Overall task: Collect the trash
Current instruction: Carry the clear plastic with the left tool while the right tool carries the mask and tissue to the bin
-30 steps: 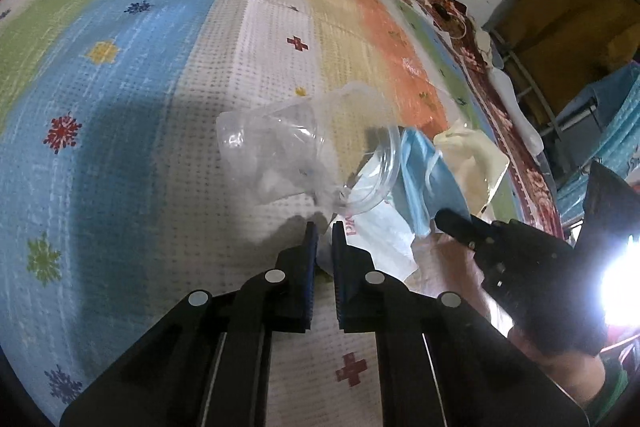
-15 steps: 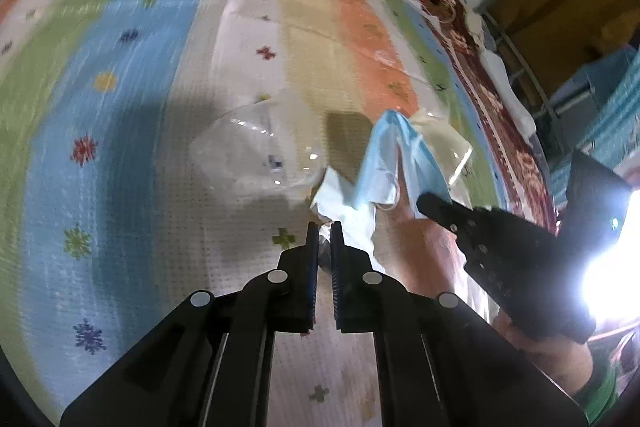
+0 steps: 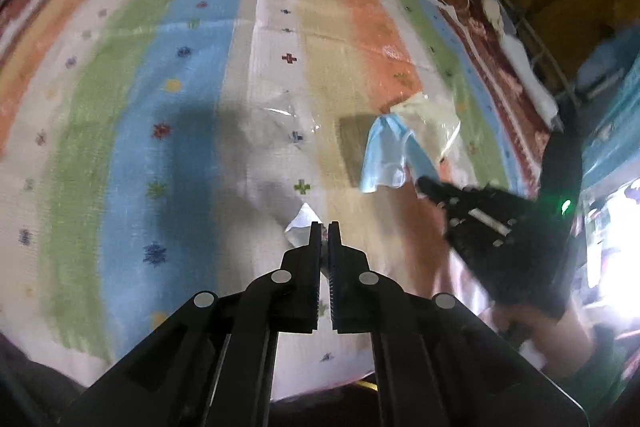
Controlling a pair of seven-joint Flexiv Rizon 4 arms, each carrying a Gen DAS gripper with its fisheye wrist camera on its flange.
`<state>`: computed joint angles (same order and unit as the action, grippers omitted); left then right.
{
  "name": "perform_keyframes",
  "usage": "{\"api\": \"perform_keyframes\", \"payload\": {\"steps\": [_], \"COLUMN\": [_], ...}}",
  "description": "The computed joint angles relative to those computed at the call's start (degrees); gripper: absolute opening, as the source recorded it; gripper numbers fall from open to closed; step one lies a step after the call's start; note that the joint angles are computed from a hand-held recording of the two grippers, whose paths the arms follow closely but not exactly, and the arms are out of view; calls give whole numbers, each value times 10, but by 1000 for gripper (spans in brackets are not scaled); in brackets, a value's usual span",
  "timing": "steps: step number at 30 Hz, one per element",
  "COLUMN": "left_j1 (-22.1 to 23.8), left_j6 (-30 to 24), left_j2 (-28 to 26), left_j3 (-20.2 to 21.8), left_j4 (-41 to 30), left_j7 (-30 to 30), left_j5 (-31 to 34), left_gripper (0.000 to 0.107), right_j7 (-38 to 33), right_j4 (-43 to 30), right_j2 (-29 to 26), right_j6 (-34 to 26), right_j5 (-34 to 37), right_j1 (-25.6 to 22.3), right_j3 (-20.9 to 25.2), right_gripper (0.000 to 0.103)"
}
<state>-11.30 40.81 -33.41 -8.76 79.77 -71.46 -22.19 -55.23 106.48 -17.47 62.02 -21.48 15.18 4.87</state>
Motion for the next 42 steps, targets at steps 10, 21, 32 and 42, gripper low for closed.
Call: {"api": "perform_keyframes", "payload": {"steps": [10, 21, 32, 42], "left_j1": [17, 23, 16, -6], "left_j6": [29, 81, 91, 96], "left_j2": [81, 181, 241, 278], "left_j3": [-5, 1, 17, 24], "left_j4": [93, 214, 288, 327], "left_j7": [30, 99, 161, 218], "left_j5": [-46, -142, -231, -316], "left_gripper": [3, 3, 3, 3], "right_j7": [41, 82, 137, 194], "right_j4": [60, 124, 163, 199], "right_j2": [104, 202, 267, 317], "right_j6": [0, -53, -52, -25], "right_j5": [69, 65, 6, -34], "right_j1": [-9, 9, 14, 14], "right_j3": [34, 68, 93, 117], "right_gripper": [3, 3, 3, 3]}}
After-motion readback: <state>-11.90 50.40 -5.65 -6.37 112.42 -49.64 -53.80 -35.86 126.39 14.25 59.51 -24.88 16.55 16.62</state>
